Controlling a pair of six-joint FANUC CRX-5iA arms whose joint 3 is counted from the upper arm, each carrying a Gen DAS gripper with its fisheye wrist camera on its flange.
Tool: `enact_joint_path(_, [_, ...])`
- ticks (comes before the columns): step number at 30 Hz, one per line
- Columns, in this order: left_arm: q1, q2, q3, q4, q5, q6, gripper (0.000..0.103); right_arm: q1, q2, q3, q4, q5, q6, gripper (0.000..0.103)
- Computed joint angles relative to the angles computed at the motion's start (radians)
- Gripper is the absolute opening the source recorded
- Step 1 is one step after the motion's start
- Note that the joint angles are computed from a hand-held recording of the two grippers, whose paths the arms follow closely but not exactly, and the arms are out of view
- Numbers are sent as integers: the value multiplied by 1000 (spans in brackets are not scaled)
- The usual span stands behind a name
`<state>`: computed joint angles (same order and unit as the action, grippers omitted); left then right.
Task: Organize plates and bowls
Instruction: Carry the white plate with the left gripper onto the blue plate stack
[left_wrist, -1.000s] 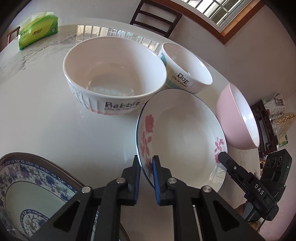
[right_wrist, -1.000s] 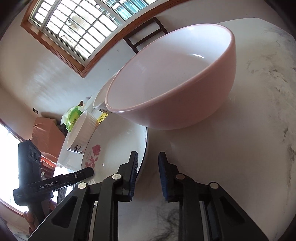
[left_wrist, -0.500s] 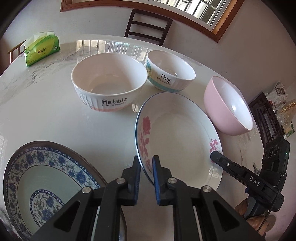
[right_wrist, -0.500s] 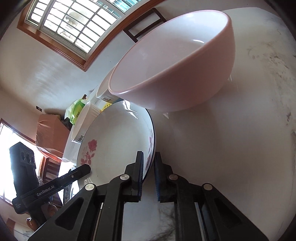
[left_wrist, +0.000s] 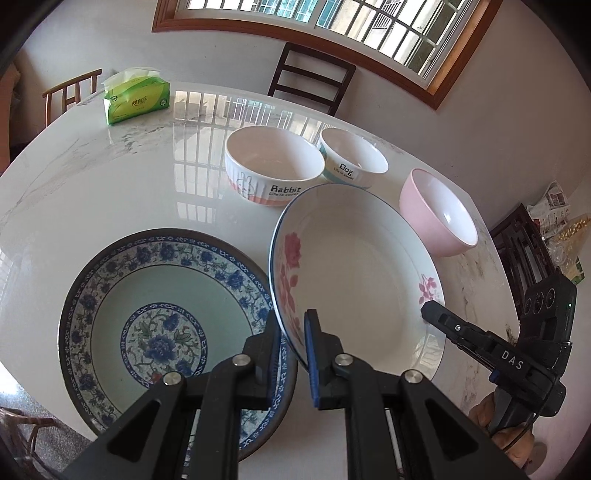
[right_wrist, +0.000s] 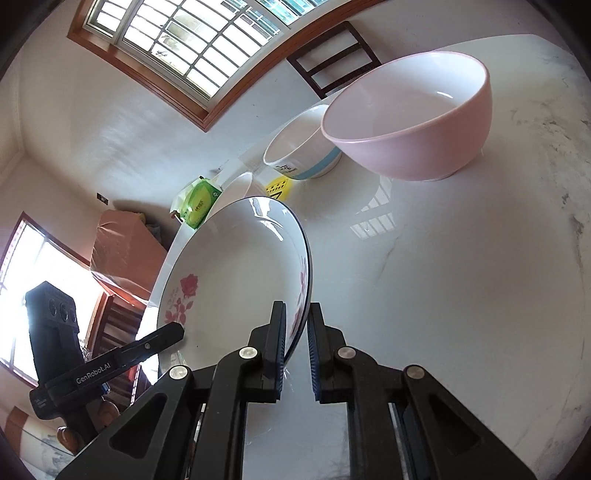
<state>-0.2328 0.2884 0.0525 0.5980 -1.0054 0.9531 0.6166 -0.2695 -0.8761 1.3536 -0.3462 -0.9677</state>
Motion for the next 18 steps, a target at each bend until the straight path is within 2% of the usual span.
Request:
enact_joint_path(11, [129,-89,-128,13,38,-50,13,29,122,110,90,79,-9,12])
enact_joint_path(15, [169,-97,-144,8,39,-54,13,43,174,154,58,107,38,12])
enact_joint_path(18, [194,-109,-160,4,47,-67,13,75,211,193,-15,98,111,12])
